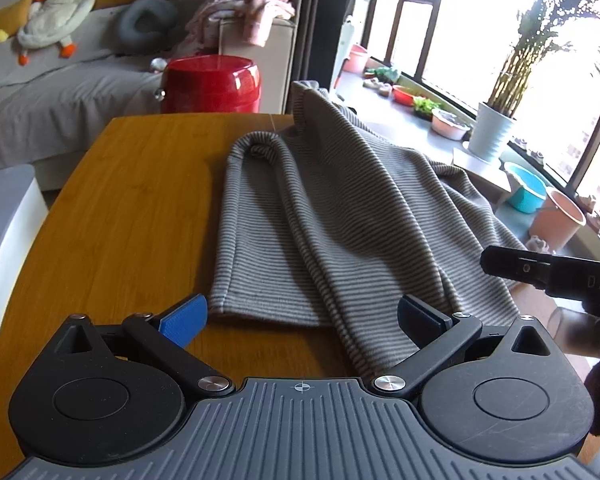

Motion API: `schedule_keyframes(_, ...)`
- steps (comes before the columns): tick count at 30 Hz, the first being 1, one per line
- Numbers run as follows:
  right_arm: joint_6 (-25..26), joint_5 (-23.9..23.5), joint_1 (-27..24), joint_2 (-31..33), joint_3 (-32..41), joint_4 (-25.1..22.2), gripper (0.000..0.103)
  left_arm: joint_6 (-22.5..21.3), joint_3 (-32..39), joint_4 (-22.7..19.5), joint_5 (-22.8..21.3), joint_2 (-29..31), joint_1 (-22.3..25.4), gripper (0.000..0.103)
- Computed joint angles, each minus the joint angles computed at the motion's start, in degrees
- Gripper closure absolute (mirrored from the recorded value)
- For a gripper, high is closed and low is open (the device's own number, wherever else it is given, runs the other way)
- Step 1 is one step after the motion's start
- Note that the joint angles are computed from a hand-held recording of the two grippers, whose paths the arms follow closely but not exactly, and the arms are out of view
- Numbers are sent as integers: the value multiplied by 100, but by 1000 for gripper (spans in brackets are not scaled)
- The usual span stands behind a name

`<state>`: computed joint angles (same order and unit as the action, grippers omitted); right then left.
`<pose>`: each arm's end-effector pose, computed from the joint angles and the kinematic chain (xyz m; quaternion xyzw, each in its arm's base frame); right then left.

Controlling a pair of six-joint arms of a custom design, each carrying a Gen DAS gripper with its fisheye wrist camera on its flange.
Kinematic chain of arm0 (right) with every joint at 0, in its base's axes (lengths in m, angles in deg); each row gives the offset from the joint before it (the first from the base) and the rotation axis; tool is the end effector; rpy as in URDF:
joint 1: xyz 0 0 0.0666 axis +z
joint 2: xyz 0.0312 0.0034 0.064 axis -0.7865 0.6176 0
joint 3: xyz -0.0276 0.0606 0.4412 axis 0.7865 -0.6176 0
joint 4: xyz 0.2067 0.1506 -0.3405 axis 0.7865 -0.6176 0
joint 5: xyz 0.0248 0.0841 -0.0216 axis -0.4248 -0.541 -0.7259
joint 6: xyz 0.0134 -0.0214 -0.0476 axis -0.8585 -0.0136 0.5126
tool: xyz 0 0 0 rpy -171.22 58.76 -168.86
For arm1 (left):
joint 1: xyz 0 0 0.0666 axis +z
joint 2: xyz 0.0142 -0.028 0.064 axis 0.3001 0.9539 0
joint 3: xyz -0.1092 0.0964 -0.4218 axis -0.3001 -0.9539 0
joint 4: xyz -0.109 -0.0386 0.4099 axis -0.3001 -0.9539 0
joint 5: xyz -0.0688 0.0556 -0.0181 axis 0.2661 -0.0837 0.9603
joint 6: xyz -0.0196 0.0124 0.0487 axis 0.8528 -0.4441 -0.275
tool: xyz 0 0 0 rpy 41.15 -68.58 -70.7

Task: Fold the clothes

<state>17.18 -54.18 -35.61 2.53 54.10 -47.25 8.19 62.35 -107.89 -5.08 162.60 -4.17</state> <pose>0.5510 0.1681 0.4824 -0.0965 0.8939 0.1909 0.3940 0.4866 -0.1837 0.5150 -0.0802 0.9119 -0.0454 0.4000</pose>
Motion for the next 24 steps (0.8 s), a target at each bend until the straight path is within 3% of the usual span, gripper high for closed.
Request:
schedule_keyframes(8, 65, -96, 138, 860, 880, 206, 0, -240, 391, 694, 869, 605, 503, 0)
schedule_keyframes(14, 237, 402, 219, 1447, 1591, 218, 0, -41, 773, 593, 1127, 1108, 654, 0)
schedule_keyframes(17, 221, 337, 203, 1745, 1901, -226, 0, -188, 648, 908, 1042, 1111, 637, 0)
schedule_keyframes(19, 157, 321, 204, 1697, 1667, 90, 0, -305, 561, 1037, 1018, 1086, 626, 0)
schedule_keyframes(24, -117, 11, 104, 1659, 1574, 214, 0, -552, 327, 1335, 1000, 990, 599, 0)
